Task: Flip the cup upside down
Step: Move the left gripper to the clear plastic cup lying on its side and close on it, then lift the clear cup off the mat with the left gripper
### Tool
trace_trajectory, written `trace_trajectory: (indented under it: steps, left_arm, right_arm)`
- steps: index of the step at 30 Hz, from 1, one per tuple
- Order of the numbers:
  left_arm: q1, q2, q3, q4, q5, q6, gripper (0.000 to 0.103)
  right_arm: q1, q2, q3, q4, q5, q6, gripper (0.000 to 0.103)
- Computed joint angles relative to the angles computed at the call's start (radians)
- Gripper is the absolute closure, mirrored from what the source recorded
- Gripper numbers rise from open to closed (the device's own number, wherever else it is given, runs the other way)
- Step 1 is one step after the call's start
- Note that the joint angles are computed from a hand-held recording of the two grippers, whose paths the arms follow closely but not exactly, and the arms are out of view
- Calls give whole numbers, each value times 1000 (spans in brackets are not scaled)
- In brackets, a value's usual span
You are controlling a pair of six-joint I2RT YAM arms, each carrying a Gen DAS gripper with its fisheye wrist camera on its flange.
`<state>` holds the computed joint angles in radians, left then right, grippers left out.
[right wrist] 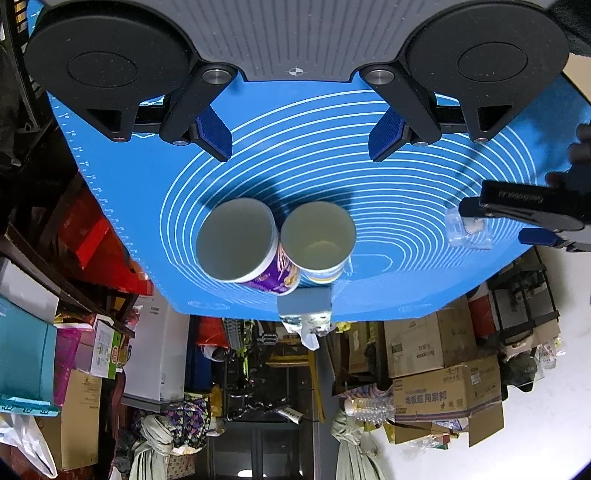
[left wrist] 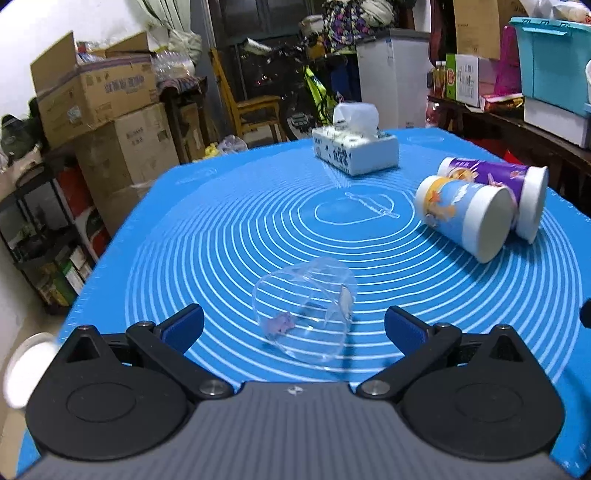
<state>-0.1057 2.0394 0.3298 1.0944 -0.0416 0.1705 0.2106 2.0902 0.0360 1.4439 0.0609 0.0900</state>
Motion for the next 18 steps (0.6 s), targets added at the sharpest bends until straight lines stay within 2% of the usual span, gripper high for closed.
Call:
trace_trajectory:
  steps: [4, 7, 8, 14, 18]
  left_arm:
    - [17, 33, 72, -60, 29, 19, 2]
    - [17, 45, 95, -76, 41, 40, 29]
    - [17, 44, 99, -88, 50, 39, 35]
    - [14, 24, 82, -97, 57, 20, 37]
    - [4, -45, 48, -142, 86, -10, 37]
  right_arm:
    - [-6, 19, 28, -24, 2, 2, 20]
    - [-12, 29, 39, -30, 1, 2, 20]
    - [-14, 24, 44, -42, 0, 1, 20]
    - [-27, 33, 42, -32, -5, 1, 20]
    - [-20, 28, 30, -20, 2, 7, 20]
